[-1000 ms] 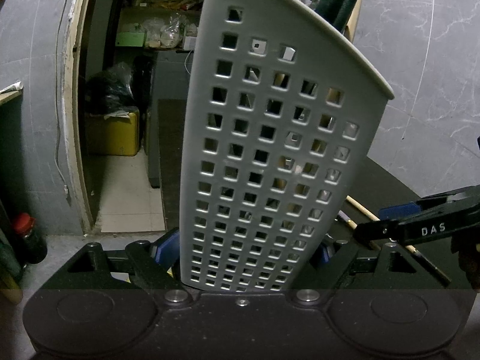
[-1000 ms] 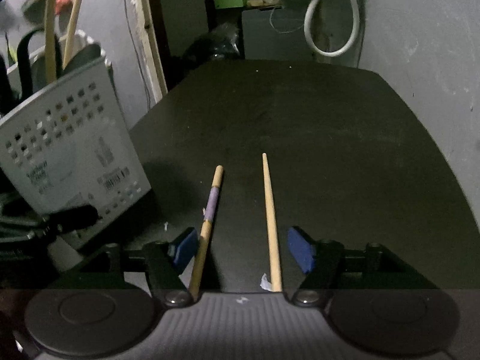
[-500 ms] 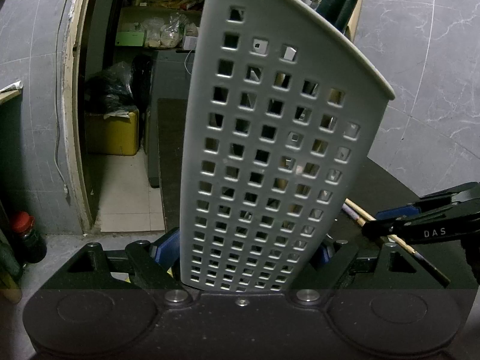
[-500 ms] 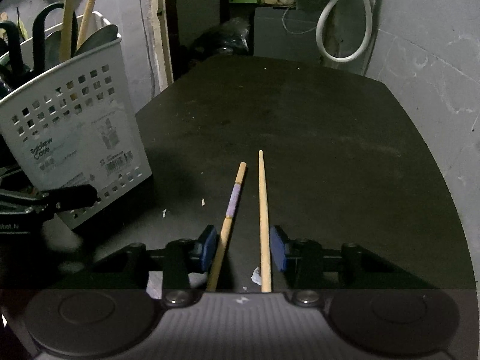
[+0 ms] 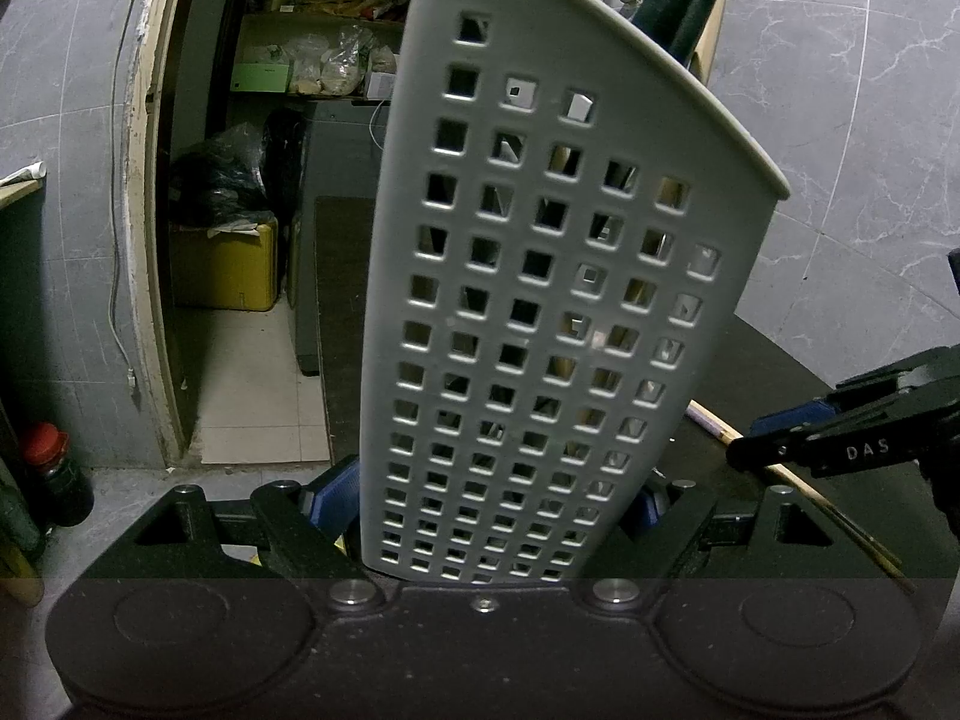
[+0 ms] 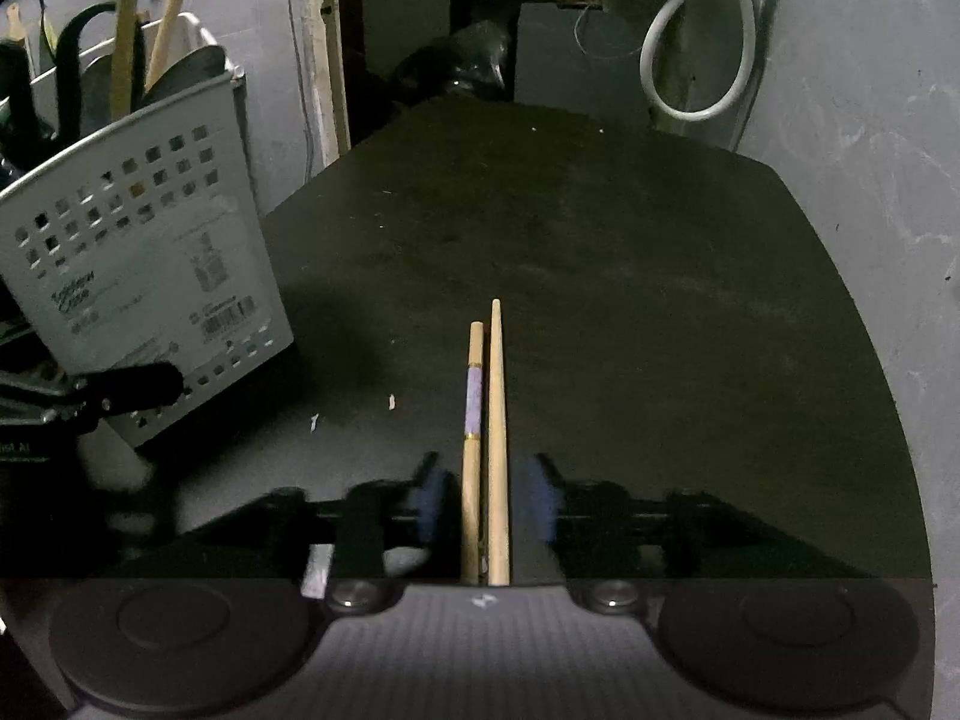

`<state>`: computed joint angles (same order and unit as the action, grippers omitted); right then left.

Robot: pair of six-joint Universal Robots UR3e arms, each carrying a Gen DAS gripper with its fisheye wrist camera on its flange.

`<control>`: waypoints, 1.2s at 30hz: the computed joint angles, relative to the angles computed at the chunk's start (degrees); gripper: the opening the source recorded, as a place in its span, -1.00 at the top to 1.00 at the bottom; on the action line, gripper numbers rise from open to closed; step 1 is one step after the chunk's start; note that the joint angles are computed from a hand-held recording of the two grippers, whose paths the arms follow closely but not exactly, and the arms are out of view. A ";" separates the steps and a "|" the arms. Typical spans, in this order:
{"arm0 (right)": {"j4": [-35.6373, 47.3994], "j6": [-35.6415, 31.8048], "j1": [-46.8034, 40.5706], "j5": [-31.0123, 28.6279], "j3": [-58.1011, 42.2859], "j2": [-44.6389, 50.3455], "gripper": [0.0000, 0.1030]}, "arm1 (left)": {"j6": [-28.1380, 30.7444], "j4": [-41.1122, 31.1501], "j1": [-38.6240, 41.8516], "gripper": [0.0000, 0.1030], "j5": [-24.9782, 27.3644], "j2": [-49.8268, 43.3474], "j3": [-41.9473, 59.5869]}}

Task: Organize utensils
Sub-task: 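Lift the chopsticks off the table with the right tool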

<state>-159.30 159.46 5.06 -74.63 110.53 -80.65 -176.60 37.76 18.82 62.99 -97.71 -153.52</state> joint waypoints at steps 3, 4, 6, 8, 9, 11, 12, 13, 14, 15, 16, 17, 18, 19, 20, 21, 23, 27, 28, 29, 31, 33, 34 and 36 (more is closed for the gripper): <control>2.77 -0.17 0.52 -0.14 -2.96 1.36 0.23 | 0.01 0.08 -0.06 -0.65 0.08 -0.12 0.05; 3.86 -0.15 0.58 0.02 -4.21 1.97 0.23 | -0.03 0.10 0.02 -0.65 -0.03 -0.10 0.00; 5.76 -1.01 0.68 0.25 -6.13 2.78 0.25 | -0.17 0.11 -0.17 -0.65 0.17 -0.16 0.12; 9.30 -2.07 0.37 1.21 -8.57 3.33 0.52 | -0.08 0.08 -0.20 -0.65 0.24 -0.20 0.18; 10.00 -2.24 0.86 0.04 -9.46 3.58 0.72 | -0.03 0.07 -0.03 -0.65 0.06 -0.06 0.01; 12.17 -3.15 1.04 -0.32 -11.02 3.90 0.72 | -0.14 0.37 -0.05 -0.65 0.08 -0.27 0.04; 13.25 -3.31 1.32 -0.72 -11.92 4.17 0.73 | -0.06 0.37 0.13 -0.65 -0.07 -0.19 -0.10; 14.66 -3.22 1.54 -1.05 -13.13 4.56 0.73 | -0.07 0.36 0.09 -0.65 -0.03 -0.23 -0.05; 15.98 -2.96 1.58 -1.17 -14.27 4.85 0.73 | 0.09 0.44 0.31 -0.65 -0.21 -0.09 -0.31; 17.56 -3.08 1.55 -1.20 -15.65 5.12 0.74 | 0.11 0.42 0.36 -0.65 -0.30 -0.09 -0.33; 18.56 -2.88 1.48 -1.06 -16.64 5.51 0.74 | 0.12 0.40 0.42 -0.65 -0.41 -0.06 -0.36; 18.87 -2.15 1.03 -0.41 -16.98 5.68 0.74 | 0.08 0.42 0.39 -0.65 -0.35 -0.05 -0.36; 18.63 -1.61 0.08 1.15 -16.63 5.59 0.74 | 0.02 0.41 0.42 -0.65 -0.43 -0.05 -0.38; 17.47 -0.92 -0.89 2.78 -15.59 5.45 0.74 | 0.03 0.31 0.33 -0.65 -0.29 -0.02 -0.32; 16.03 -0.10 -1.87 4.25 -14.45 5.37 0.74 | 0.10 0.27 0.31 -0.65 -0.26 0.01 -0.32; 15.12 0.43 -2.96 5.95 -13.50 5.22 0.74 | 0.07 0.18 0.10 -0.65 -0.04 -0.02 -0.18; 12.71 1.11 -4.44 7.87 -11.60 4.90 0.73 | 0.07 0.18 0.10 -0.65 -0.04 -0.02 -0.18; 7.16 1.72 -7.70 13.77 -6.97 3.29 0.73 | -0.01 -0.31 -0.33 -0.65 0.40 0.02 0.23; 5.58 1.67 -8.46 15.30 -5.72 2.84 0.73 | -0.07 -0.48 -0.54 -0.65 0.62 0.04 0.39; 4.15 1.85 -9.17 16.63 -4.58 2.52 0.73 | -0.03 -0.68 -0.55 -0.65 0.63 0.15 0.43; 1.96 2.39 -10.75 19.36 -2.61 2.12 0.73 | -0.08 -0.81 -0.66 -0.65 0.72 0.22 0.49; 0.04 3.10 -12.19 21.81 -1.13 2.06 0.73 | -0.03 -0.89 -0.69 -0.65 0.78 0.28 0.49; -0.69 3.22 -13.13 23.35 -0.35 1.93 0.73 | -0.05 -0.94 -0.74 -0.65 0.83 0.32 0.50; -4.43 4.00 -14.82 26.61 1.97 1.79 0.73 | -0.07 -0.94 -0.69 -0.65 0.76 0.33 0.50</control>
